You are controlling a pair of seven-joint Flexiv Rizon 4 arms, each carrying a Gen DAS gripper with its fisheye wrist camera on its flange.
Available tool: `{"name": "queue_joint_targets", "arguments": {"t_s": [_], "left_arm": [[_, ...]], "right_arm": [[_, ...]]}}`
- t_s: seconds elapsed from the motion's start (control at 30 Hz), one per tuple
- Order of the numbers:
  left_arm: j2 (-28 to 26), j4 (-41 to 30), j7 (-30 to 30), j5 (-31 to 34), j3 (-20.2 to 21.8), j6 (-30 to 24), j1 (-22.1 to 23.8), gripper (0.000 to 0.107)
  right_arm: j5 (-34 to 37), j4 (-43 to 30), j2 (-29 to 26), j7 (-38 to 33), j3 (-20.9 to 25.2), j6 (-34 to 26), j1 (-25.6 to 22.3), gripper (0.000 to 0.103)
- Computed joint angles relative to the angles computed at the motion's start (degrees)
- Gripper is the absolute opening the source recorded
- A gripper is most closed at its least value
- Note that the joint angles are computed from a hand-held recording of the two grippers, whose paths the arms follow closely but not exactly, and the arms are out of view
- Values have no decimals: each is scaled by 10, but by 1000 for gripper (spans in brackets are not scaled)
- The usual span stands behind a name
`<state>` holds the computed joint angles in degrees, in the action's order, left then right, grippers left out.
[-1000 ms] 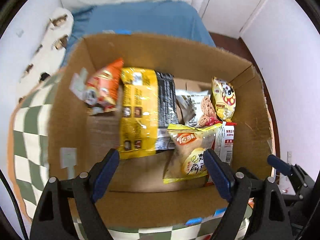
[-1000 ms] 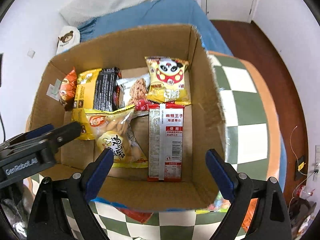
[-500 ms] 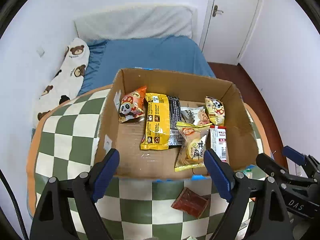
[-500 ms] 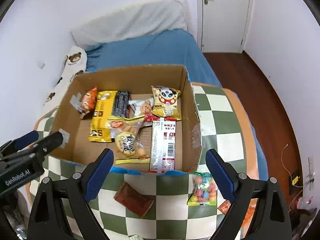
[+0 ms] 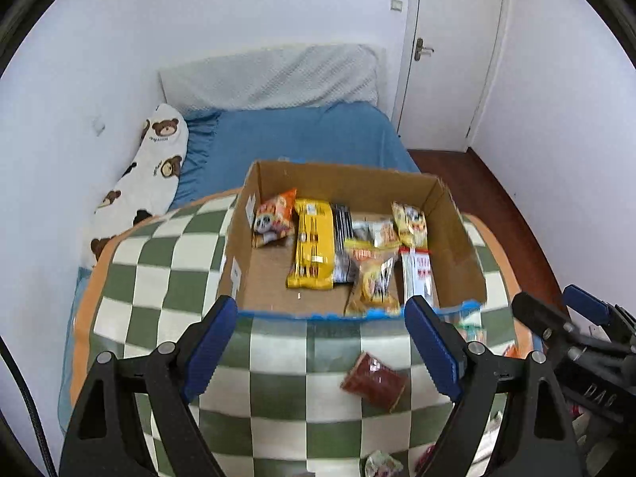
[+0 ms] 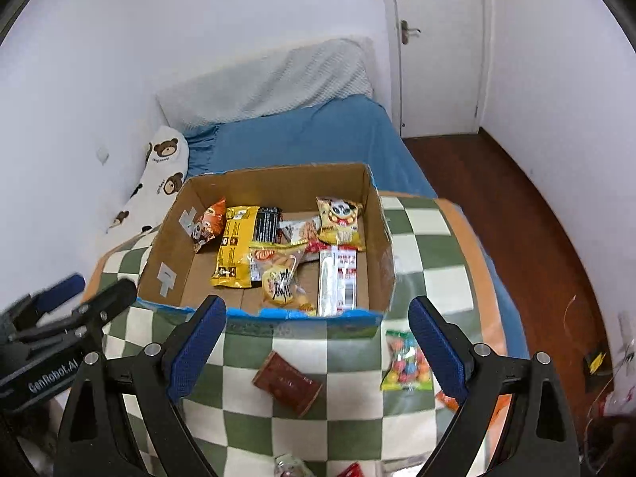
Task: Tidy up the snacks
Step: 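Withdraw both tools from the box toward the remaining snacks, then grasp the dark red square pack with the left tool while the right tool grasps the white wafer bar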
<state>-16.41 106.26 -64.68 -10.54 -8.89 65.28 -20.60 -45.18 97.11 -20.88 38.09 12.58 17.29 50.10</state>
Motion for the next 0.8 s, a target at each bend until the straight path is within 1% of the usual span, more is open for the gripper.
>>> {"name": "queue_joint_targets", "arguments": {"t_s": [0.13,0.23,0.3,0.37,0.43,0.5,0.53,0.6,0.7,0.73,0.8], "left_arm": [[8,26,-6,26,13,-40,-3,86],[0,33,-17,73,27,-94,-10,86],[-10,38,-25,94,31,-134,-12,86],[-32,27,-44,104,33,-193,-13,86],[-62,10,-69,90,31,-254,-10,86],[-85,-5,-94,64,27,-296,-4,86],[-98,-15,-110,51,25,-312,-2,86],[-124,-31,-147,24,21,-330,-1,86],[-155,-51,-207,-9,16,-328,-5,86],[-163,-57,-224,-15,15,-326,-8,86],[-180,-69,-262,-20,15,-309,-18,86]], "right_arm": [[26,42,12,63,15,51,-3,95],[64,88,13,113,29,127,-10,95],[90,122,10,150,38,183,-11,95],[108,155,5,190,42,236,-7,95],[109,203,3,270,38,310,2,95],[91,246,-1,361,26,376,17,95],[79,259,-5,399,19,399,24,95],[19,297,-16,520,-16,471,50,95],[-51,323,-34,655,-55,527,77,95],[-70,328,-40,695,-64,537,84,95],[-93,333,-48,740,-70,547,87,95]]}}
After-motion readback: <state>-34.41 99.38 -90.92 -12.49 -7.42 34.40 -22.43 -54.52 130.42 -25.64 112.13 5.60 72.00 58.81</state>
